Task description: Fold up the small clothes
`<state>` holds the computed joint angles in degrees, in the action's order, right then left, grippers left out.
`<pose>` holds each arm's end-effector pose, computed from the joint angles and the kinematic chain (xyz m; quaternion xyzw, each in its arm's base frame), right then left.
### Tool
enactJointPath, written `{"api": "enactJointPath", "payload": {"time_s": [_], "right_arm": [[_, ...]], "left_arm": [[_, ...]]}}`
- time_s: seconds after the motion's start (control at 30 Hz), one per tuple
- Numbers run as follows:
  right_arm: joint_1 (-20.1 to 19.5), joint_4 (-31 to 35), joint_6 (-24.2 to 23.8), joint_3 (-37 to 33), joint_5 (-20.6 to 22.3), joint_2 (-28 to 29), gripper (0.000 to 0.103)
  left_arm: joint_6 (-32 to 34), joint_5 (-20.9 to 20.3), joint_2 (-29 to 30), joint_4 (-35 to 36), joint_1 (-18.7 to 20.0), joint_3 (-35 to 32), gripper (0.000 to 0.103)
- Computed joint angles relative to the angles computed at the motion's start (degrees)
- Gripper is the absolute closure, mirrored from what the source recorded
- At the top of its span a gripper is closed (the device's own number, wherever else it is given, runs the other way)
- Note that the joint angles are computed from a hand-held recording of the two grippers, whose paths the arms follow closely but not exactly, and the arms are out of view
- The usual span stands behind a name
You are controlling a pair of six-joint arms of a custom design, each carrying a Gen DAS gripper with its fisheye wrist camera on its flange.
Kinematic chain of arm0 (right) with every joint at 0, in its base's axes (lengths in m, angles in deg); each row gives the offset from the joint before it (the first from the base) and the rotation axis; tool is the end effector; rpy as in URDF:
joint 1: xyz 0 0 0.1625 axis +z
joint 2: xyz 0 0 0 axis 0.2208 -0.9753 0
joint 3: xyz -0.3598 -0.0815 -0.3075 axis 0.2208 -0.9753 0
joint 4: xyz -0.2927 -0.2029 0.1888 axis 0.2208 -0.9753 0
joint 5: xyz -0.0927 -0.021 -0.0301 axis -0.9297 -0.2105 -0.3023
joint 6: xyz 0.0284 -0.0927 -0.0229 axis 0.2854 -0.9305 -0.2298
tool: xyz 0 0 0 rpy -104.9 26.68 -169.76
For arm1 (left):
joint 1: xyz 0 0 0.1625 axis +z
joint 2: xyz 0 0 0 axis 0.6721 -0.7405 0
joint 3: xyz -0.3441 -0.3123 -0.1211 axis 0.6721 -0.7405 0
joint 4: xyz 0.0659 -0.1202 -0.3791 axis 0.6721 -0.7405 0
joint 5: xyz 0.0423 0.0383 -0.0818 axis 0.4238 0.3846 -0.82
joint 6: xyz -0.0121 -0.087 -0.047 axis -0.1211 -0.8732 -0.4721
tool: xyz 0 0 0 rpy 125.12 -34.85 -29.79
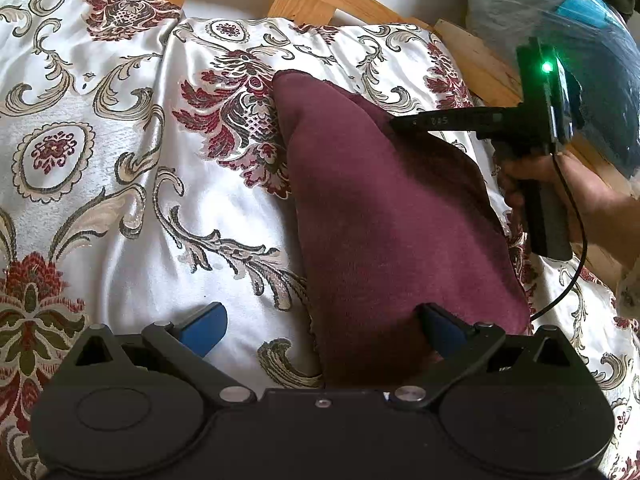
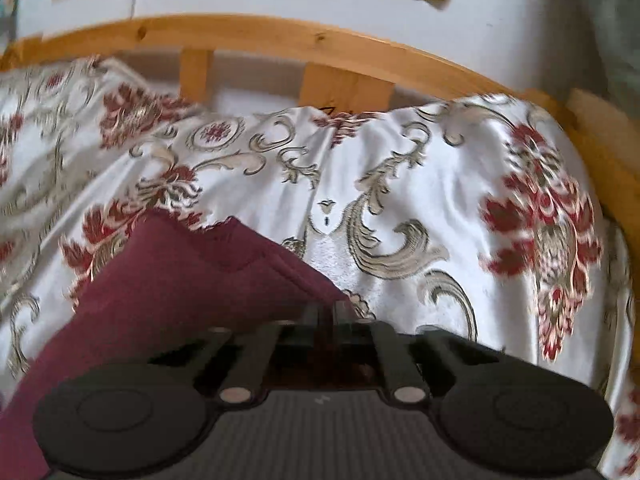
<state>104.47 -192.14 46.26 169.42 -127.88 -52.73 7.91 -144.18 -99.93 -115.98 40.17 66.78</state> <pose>0.3205 -0.5027 -0.0583 0.2214 -0.7845 0.4104 0.4088 0.0810 -0.4194 0.2913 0.2866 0.9347 -0.2048 0.0468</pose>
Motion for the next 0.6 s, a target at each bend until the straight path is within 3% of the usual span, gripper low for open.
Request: {"api": "enactJointPath", "payload": {"time_s": [0.2, 0.27, 0.5, 0.6], "right_arm": [[1.23, -8.5, -9.87, -3.83, 2.69, 2.35, 0.096], [1.24, -8.37, -11.97, -5.48, 2.76, 2.74, 0.096], [-0.66, -5.8, -8.16, -4.76, 1.54, 2.68, 0.095], [-0.73, -6.28, -5.81, -3.24, 3.19, 2.26, 0.087]], "left_arm": [[-0.37, 0.01, -0.1, -1.69, -0.2, 0.85, 0.001], [-0.79, -0.44, -0.19, -1.81, 0.17, 0.76, 0.001], [-0.49, -0.6, -0.23, -3.14, 0.1, 1.33, 0.001], [-0.48, -0.71, -0.11, -2.37, 0.23, 0.92, 0.001]]}}
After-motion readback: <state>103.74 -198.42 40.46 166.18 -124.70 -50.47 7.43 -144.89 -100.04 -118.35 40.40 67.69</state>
